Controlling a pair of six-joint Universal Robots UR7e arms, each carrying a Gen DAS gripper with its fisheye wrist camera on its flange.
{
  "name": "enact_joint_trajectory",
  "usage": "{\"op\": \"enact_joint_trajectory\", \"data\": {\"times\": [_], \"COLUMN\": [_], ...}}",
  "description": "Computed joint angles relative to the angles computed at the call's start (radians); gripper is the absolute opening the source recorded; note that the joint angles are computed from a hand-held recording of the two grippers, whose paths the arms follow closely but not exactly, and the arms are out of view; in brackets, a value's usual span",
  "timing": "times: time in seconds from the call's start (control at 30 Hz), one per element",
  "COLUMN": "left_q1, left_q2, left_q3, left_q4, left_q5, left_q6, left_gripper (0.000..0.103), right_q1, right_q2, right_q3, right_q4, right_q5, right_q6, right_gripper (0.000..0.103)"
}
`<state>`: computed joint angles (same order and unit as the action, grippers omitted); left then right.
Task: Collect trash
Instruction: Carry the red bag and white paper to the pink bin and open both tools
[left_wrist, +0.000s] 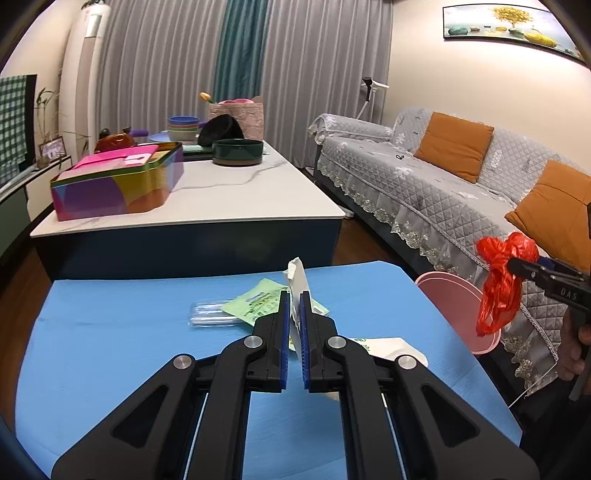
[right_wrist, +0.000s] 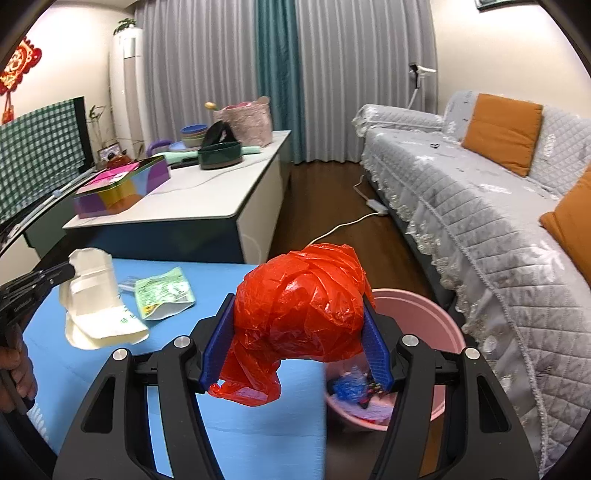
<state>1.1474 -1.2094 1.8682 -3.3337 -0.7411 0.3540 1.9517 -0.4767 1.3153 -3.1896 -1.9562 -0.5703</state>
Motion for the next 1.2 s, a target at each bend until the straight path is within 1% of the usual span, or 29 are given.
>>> {"op": "enact_joint_trajectory", "data": {"times": [0.2,0.37,0.53,0.8,1.07,1.2], "left_q1": [-0.009,-0.021,-0.033,-0.032,-0.026,-0.021], "left_q2": [0.026,0.06,0.113,0.227,0.381,0.457], "left_q3": [-0.012,-0.037,-0.09,-0.216,-0.411,-0.511], "left_q4": [0.009,0.025,0.045,0.081,0.163,0.212], "left_q5": [-0.012,-0.019,-0.033,-0.086,-0.145,-0.157], "left_q6": [-0.003,0.0,0.016,0.031,0.072,0.105], "left_gripper": [0.005,0.005,0.005,0.005,0.005,0.005], "right_q1": [-0.012,-0.021,-0.043,-0.074,-0.101,-0.117], "right_q2": [-0.013,-0.017,-0.028,-0.022,0.01,0.026], "right_q3": [-0.013,-0.032,-0.056,-0.107,-0.18,-0.218], "right_q4": [-0.054,-0.132,-0.145,-0.111,-0.049,-0.01], "right_q5": [-0.034,-0.077,-0.101,-0.128,-0.141,-0.144], "right_q6": [-0.02,-0.072,-0.075,-0.049,-0.021,0.011], "right_gripper": [0.063,0.063,0.063,0.063,0.063,0.063]}}
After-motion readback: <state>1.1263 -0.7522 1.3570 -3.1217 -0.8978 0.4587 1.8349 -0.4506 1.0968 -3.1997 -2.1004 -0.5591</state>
